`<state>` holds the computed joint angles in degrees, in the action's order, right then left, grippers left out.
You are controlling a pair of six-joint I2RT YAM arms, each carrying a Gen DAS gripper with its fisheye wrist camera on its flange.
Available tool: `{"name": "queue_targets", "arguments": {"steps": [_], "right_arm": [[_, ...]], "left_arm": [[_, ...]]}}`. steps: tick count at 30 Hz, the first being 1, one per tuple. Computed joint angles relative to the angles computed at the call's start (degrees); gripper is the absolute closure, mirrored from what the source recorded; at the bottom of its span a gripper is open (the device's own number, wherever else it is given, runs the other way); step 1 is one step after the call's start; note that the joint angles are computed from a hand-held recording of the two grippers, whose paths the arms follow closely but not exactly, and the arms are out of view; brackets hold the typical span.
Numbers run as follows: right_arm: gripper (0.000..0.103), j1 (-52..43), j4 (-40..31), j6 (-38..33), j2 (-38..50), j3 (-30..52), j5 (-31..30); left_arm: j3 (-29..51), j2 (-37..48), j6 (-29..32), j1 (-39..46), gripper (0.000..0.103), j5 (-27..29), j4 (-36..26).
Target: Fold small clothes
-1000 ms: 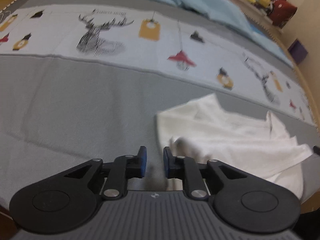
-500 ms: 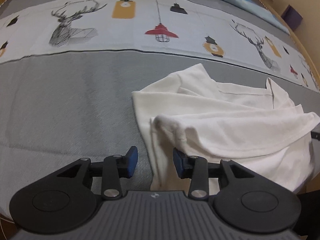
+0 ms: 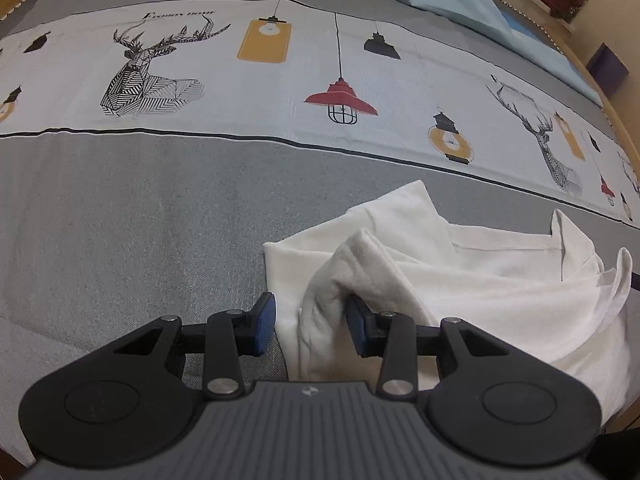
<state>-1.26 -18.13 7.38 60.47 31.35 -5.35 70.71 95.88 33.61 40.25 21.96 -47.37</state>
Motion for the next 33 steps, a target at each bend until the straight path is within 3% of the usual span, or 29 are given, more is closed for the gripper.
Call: {"name": "queue_targets", "arguments": {"steps": [6,8,13,20,21,22,23,26,30,33], "right_arm": [[0.085,-0.44,-0.16,-1.43,0.63,-0.06,-3.93],[0.076,1.79,0.10,-1.24,0.88,-0.05,-2.29],[0.070,5.52,1.78,-0.45,4.49,0.99,0.20],[0.070,12.15,4.61,-1.56,8.54,2.01,5.23],[0.070,12.67,5.08,-1.64,8.72,2.08,5.96],[0.073,12.93,5.59,-1.57,8.69,2.05,6.47],[0.081,12.93,6.11,-1.59,8.56,1.99,6.94],[0.096,12.01,7.42,-0.83,8.03,1.92,7.85],[0.099,7.01,11.98,6.79,4.57,0.44,6.90],[0.099,4.71,14.14,11.00,4.51,0.10,7.69]], "left_arm": [[-0.25,0.19,0.92,-0.03,0.060,0.93,-0.03],[-0.56,0.11,0.95,-0.34,0.060,0.72,0.37],[-0.79,0.46,0.06,-1.04,0.060,0.22,1.18],[-1.89,0.47,-0.60,-3.47,0.061,-0.78,3.60],[-2.18,0.27,-0.34,-3.66,0.063,-0.81,4.10],[-2.61,-0.05,-0.23,-3.85,0.072,-0.88,4.75],[-2.84,-0.28,0.20,-3.90,0.089,-0.77,5.23],[-3.21,-1.21,-0.53,-3.54,0.093,0.25,7.11],[-6.44,-5.19,-7.30,-2.35,0.099,0.81,16.67],[-5.69,-4.15,-9.75,-2.85,0.103,-1.29,16.94]]}}
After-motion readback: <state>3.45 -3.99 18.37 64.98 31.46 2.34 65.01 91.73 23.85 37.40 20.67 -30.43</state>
